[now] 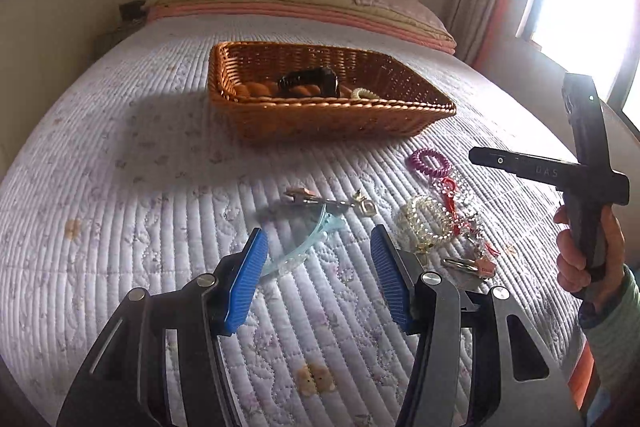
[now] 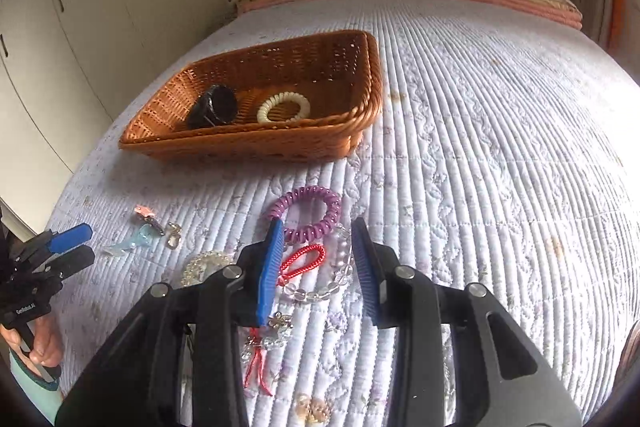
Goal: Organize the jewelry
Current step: 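Grasp the blue hair clip with the left tool while the right tool grasps the purple coil hair tie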
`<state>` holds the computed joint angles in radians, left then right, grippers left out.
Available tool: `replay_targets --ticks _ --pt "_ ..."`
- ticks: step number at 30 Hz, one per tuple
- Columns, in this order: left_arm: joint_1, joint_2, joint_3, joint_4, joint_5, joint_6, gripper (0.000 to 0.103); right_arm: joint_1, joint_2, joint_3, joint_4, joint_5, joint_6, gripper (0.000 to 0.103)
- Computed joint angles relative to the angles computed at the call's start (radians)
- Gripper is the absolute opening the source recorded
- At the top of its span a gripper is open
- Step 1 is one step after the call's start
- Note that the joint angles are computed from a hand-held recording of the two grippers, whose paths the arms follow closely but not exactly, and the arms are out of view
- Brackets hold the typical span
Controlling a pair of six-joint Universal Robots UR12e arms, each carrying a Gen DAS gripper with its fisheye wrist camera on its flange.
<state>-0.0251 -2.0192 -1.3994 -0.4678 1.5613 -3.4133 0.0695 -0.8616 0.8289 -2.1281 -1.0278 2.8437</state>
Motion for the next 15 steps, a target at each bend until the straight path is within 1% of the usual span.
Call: replay_targets --ticks 2,4,5,9,12,14,15 --pt "0.004 -0.007 0.002 -0.013 -0.009 -0.011 0.051 0.002 0.023 -0.031 0.026 -0.003 0.016 0.032" --pt "0.008 -0.012 0.004 -0.023 -0.019 -0.021 0.05 0.007 0.048 -0.065 0.043 -0.024 0.031 0.032" --pt "0.009 -0.015 0.004 -0.028 -0.023 -0.023 0.05 0.009 0.063 -0.088 0.062 -0.024 0.032 0.032" --pt "0.008 -0.019 0.008 -0.031 -0.032 -0.007 0.049 0.024 0.093 -0.136 0.088 -0.052 0.016 0.032" --pt "0.003 -0.027 0.023 -0.041 -0.026 0.004 0.048 0.036 0.096 -0.138 0.081 -0.082 -0.009 0.032" --pt "0.001 -0.033 0.032 -0.056 -0.023 0.009 0.046 0.043 0.09 -0.124 0.062 -0.106 -0.027 0.031" --pt "-0.001 -0.035 0.035 -0.062 -0.018 0.013 0.045 0.045 0.091 -0.125 0.061 -0.112 -0.033 0.026"
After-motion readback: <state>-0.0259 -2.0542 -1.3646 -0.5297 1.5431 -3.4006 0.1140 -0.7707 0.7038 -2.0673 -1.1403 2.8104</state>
